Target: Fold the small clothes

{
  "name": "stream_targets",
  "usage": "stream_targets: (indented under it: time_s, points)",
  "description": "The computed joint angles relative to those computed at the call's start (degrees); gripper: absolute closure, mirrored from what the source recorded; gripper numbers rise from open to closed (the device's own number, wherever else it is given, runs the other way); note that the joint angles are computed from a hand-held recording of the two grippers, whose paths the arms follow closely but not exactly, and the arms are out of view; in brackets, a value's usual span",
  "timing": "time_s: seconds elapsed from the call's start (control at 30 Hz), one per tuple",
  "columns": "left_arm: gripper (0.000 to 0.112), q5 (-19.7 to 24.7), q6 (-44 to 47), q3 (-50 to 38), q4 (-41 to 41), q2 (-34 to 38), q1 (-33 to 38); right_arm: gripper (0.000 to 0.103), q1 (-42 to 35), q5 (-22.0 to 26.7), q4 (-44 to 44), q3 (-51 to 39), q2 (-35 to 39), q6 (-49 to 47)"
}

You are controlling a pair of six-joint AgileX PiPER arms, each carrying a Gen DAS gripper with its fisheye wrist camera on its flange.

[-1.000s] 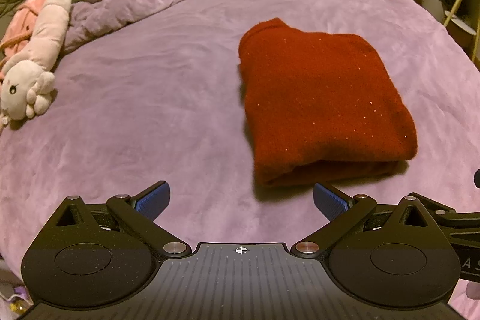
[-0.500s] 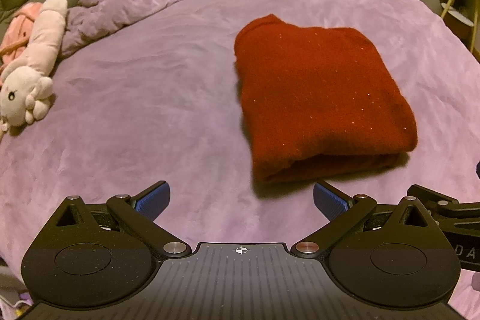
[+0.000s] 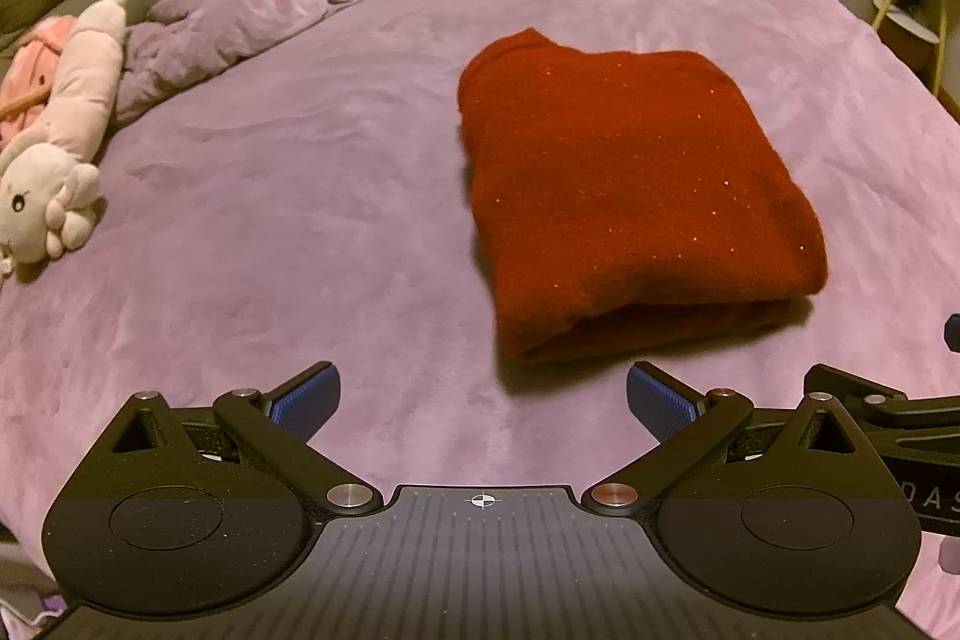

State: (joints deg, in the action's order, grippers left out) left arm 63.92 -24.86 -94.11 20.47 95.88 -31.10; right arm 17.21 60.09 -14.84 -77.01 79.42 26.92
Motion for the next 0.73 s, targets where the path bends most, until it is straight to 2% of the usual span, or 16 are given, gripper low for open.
stream_targets:
  time_s: [0.73]
  points:
    - [0.009, -0.62, 1.25, 1.35, 0.21, -0.20, 0.00, 0.004, 0.14, -0.01, -1.07, 0.47, 0.00, 1.15]
